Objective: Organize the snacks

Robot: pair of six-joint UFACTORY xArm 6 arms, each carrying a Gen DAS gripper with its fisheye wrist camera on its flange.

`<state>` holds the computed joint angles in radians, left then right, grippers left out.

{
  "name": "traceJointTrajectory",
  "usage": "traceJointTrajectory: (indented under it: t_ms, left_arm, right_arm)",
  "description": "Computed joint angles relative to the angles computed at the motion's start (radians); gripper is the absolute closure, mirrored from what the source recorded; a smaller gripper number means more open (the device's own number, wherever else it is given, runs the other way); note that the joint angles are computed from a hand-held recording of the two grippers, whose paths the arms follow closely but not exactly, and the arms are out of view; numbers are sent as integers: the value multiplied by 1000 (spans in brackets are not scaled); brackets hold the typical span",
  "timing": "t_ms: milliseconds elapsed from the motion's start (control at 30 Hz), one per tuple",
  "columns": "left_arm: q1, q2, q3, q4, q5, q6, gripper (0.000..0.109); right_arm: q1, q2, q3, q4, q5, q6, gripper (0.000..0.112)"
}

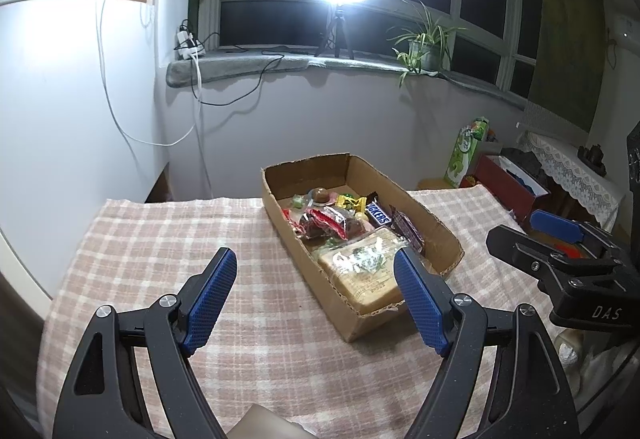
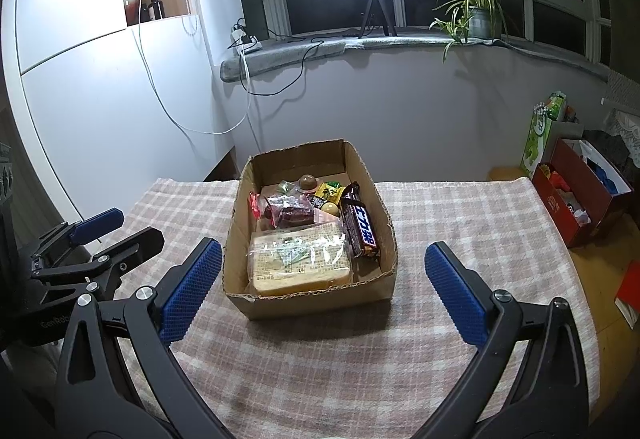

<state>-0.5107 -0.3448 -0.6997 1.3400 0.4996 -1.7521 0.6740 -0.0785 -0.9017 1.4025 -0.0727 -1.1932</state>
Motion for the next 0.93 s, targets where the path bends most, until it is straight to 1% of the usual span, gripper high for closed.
traceJointTrajectory:
  t_ms: [133,833,933]
  left_arm:
    - [-1,1,0,6,0,-7,28]
    - [10,15,-2,-4,-8,-2,28]
    - [17,16,0,-2,-16,-6,28]
  right_arm:
    - [-2,2,7,-46,4,44,9]
    - [-6,15,3,-32,7,36,9]
    - [-8,19,0,-6,9,11,9]
